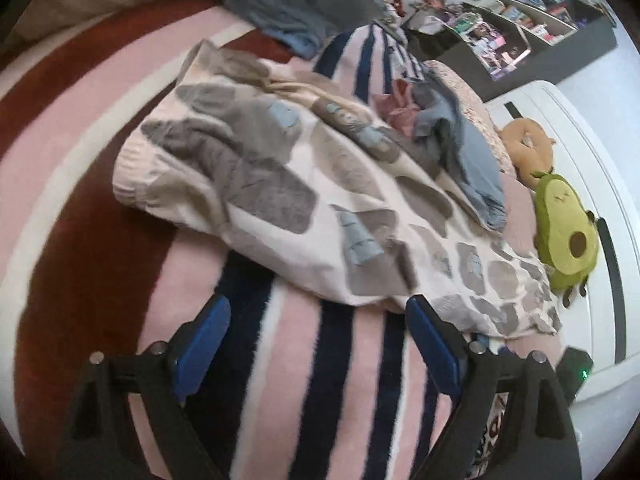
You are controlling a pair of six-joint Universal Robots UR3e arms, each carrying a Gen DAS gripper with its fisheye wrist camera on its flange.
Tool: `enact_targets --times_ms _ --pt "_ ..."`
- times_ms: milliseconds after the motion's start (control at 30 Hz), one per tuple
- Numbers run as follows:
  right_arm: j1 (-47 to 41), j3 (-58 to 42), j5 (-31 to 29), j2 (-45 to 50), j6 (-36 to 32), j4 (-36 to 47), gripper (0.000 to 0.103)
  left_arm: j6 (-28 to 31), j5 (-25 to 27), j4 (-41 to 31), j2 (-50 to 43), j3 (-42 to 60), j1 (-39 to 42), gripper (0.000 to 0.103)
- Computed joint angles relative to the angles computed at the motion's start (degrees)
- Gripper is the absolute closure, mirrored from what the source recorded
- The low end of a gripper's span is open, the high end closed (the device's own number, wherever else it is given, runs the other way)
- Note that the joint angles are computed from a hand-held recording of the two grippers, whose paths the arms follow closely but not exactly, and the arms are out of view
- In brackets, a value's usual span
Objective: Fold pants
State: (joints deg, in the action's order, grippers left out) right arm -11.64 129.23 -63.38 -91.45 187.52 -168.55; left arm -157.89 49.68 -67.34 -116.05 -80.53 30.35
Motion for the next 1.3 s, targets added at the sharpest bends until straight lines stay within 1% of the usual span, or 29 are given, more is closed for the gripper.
enact_targets --times_ms 100,167,200,233,267,300,333,367,400,500,567,667,700,733,800,867,933,1033,1067,1100,1167,1200,1233,1267,1300 --pt "0.6 1.1 -1.1 0.5 0.4 -2.1 0.048 -5.6 0.3 5.6 -5.6 3.5 -1.7 0.016" --pt "0.3 1.7 -1.5 1.0 0.7 -3.3 0.048 -10.8 -1.0 11.8 -9.5 5.5 -2.1 0.016" --pt "0.1 1.8 -1.6 1.4 1.0 -3.8 0.048 -14.6 -1.0 15.6 -11.9 7.5 -2.7 0.017" --pt "0.0 2.0 -1.8 1.8 1.2 -4.4 0.048 -16.7 -0.1 18.1 -13.1 8.6 -3.2 0.026" --pt "-0.4 2.1 -1.9 2.1 1.3 -4.8 0.048 -18.8 1.9 19.9 -14.3 10.2 -3.9 0.050" --pt "-0.6 2.0 -2.4 2.6 1.6 -5.1 0.048 -21.5 5.9 20.7 -15.5 12.4 -4.8 0.062" --pt "-0.9 2.0 -3.1 3.1 2.3 -5.7 0.048 -22.9 7.6 20.9 -16.0 13.2 -5.0 0.087" --pt "-1.4 2.2 -3.4 3.3 2.7 -6.3 0.048 -23.7 7.0 20.7 -16.3 13.4 -4.3 0.094" --pt "-1.8 2.4 -3.6 3.4 3.1 -6.8 0.048 -23.5 5.7 20.8 -16.2 12.9 -3.3 0.096" --pt "-3.5 3.9 -4.1 2.4 4.1 -7.4 0.048 -23.1 6.8 25.0 -13.3 9.0 -1.4 0.098" --pt "-4.9 5.0 -3.0 0.6 4.1 -6.0 0.048 -21.7 6.9 24.9 -11.1 7.5 0.6 0.098" --pt "-6.4 6.4 -1.9 -2.4 3.6 -2.9 0.048 -20.5 9.8 28.0 -6.8 3.5 4.1 0.099" --pt "-6.7 6.8 -1.7 -3.5 3.3 -1.8 0.048 -19.4 9.1 27.1 -5.4 2.6 6.3 0.099" --pt "-6.7 7.1 -1.6 -4.6 3.3 -0.5 0.048 -17.9 7.8 24.3 -4.2 2.3 9.3 0.099" --pt "-7.0 7.7 -0.7 -6.7 2.9 1.6 0.048 -14.0 7.4 21.1 -1.9 1.2 14.1 0.099" --pt "-6.5 8.4 -0.3 -8.1 3.4 2.6 0.048 -9.7 7.7 20.8 0.9 -1.2 18.2 0.099" --pt "-6.2 9.4 0.5 -9.3 3.8 3.4 0.048 -7.7 8.3 21.7 2.6 -3.3 21.6 0.099" --pt "-4.1 10.0 -0.1 -10.3 5.5 4.4 0.047 -5.0 8.4 20.7 2.5 -2.8 27.1 0.099" --pt "-3.0 10.0 -0.7 -10.4 6.1 4.6 0.047 -4.0 8.4 20.1 2.1 -2.0 28.5 0.096" --pt "-2.0 9.8 -1.4 -10.4 6.5 4.9 0.047 -2.8 8.0 20.0 2.1 -2.4 29.8 0.096" --pt "0.6 9.1 -3.7 -10.3 7.6 5.5 0.047 -1.0 8.7 18.3 1.2 -1.0 30.1 0.094" --pt "1.5 8.8 -4.6 -10.3 8.1 5.6 0.047 1.1 9.6 16.5 0.9 -0.1 29.7 0.094" --pt "1.6 9.0 -4.9 -10.5 8.1 5.7 0.047 3.2 11.6 16.2 1.3 -0.1 28.7 0.090" --pt "2.0 8.7 -5.5 -10.4 8.5 5.9 0.047 4.4 12.8 17.4 2.3 -1.4 28.0 0.082" --pt "2.2 8.3 -6.2 -10.2 9.0 6.0 0.047 5.8 13.0 19.7 4.7 -4.6 27.6 0.074"
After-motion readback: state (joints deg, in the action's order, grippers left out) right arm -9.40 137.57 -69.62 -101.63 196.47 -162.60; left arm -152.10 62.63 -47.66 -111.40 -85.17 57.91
